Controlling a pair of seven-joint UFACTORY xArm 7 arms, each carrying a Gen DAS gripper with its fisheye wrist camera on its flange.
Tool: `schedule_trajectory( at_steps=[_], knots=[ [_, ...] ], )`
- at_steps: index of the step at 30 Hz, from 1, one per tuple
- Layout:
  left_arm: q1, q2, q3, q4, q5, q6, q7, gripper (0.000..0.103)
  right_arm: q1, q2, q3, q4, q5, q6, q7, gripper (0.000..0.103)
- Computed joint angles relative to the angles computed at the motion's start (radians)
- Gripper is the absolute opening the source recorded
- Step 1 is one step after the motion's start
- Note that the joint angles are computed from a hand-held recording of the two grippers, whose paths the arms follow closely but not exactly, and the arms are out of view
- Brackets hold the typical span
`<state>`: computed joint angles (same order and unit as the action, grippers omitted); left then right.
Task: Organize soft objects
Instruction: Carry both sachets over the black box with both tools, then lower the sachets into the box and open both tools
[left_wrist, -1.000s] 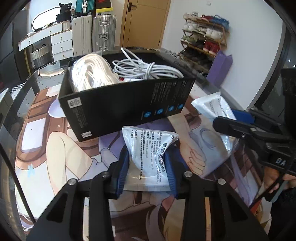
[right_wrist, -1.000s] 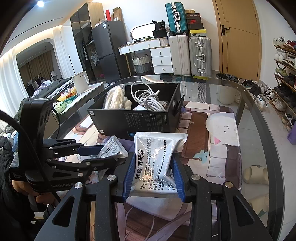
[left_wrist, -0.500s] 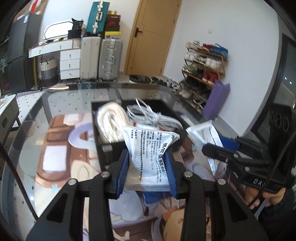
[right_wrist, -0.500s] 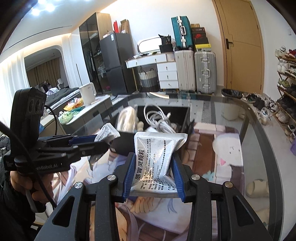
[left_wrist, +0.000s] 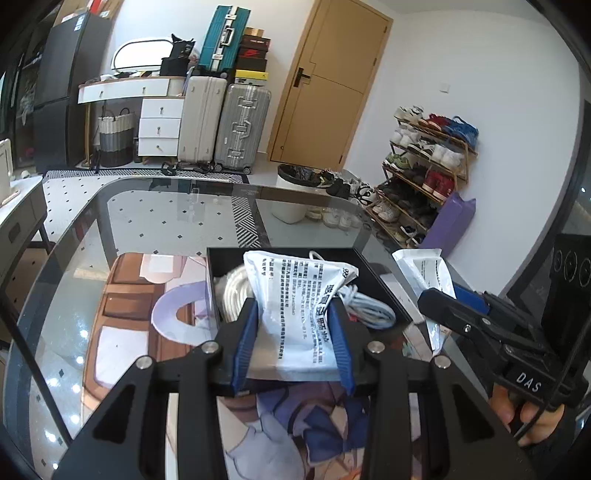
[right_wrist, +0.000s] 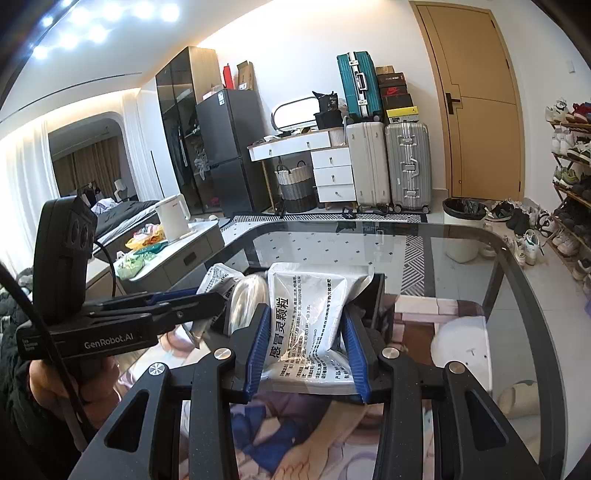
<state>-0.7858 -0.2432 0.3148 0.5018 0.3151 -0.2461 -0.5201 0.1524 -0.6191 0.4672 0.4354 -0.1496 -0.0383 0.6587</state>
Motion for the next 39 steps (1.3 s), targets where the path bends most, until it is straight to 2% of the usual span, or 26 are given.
schedule_trajectory(
  at_steps=[2, 5, 6, 9, 12, 15, 20, 25, 28, 29, 30, 32, 34, 35, 36, 37, 38, 39],
  knots=[
    [0.013, 0.028, -0.011, 0.022, -0.006, -0.009, -0.003, 0.037, -0.024, 0.030, 0.015, 0.023, -0.004, -0.011, 0.003, 0.039],
    [0.122, 0.082, -0.121, 0.052, -0.041, -0.038, 0.011, 0.037, -0.069, 0.072, 0.046, 0.056, -0.014, -0.023, 0.003, 0.039],
    [0.150, 0.094, -0.151, 0.057, -0.049, -0.043, 0.014, 0.037, -0.101, 0.084, 0.076, 0.067, -0.020, -0.029, 0.009, 0.039],
    [0.186, 0.141, -0.175, 0.092, -0.023, -0.043, -0.023, 0.037, -0.170, 0.137, 0.133, 0.102, -0.037, -0.034, 0.020, 0.039],
    [0.237, 0.173, -0.230, 0.107, -0.044, -0.055, -0.018, 0.037, -0.272, 0.173, 0.220, 0.131, -0.052, -0.051, 0.044, 0.039],
    [0.311, 0.206, -0.345, 0.116, -0.223, -0.060, 0.140, 0.037, -0.347, 0.198, 0.285, 0.151, -0.065, -0.060, 0.057, 0.039],
    [0.371, 0.236, -0.425, 0.118, -0.315, -0.084, 0.234, 0.038, -0.459, 0.220, 0.385, 0.176, -0.092, -0.061, 0.083, 0.039],
    [0.392, 0.247, -0.490, 0.114, -0.470, -0.098, 0.386, 0.041, -0.482, 0.232, 0.408, 0.183, -0.104, -0.052, 0.091, 0.039],
    [0.393, 0.246, -0.501, 0.108, -0.494, -0.106, 0.429, 0.043, -0.485, 0.241, 0.409, 0.187, -0.118, -0.045, 0.095, 0.041],
    [0.394, 0.243, -0.504, 0.106, -0.497, -0.103, 0.436, 0.046, -0.486, 0.242, 0.407, 0.187, -0.123, -0.045, 0.097, 0.042],
    [0.389, 0.239, -0.507, 0.104, -0.519, -0.102, 0.458, 0.049, -0.468, 0.246, 0.390, 0.187, -0.125, -0.042, 0.093, 0.044],
    [0.389, 0.231, -0.536, 0.104, -0.632, -0.095, 0.562, 0.055, -0.430, 0.258, 0.346, 0.195, -0.135, -0.033, 0.079, 0.046],
    [0.381, 0.218, -0.522, 0.091, -0.604, -0.094, 0.538, 0.057, -0.380, 0.254, 0.298, 0.187, -0.140, -0.033, 0.067, 0.049],
    [0.384, 0.209, -0.507, 0.079, -0.527, -0.097, 0.476, 0.059, -0.364, 0.244, 0.283, 0.180, -0.141, -0.034, 0.065, 0.052],
    [0.388, 0.200, -0.500, 0.070, -0.487, -0.099, 0.444, 0.060, -0.355, 0.230, 0.274, 0.173, -0.142, -0.032, 0.064, 0.061],
    [0.394, 0.191, -0.506, 0.063, -0.486, -0.098, 0.443, 0.060, -0.351, 0.221, 0.272, 0.172, -0.143, -0.029, 0.064, 0.068],
    [0.404, 0.180, -0.525, 0.054, -0.517, -0.100, 0.471, 0.062, -0.331, 0.208, 0.250, 0.162, -0.142, -0.028, 0.058, 0.080],
    [0.407, 0.172, -0.529, 0.050, -0.512, -0.099, 0.470, 0.064, -0.324, 0.191, 0.243, 0.150, -0.141, -0.033, 0.059, 0.088]
  ],
)
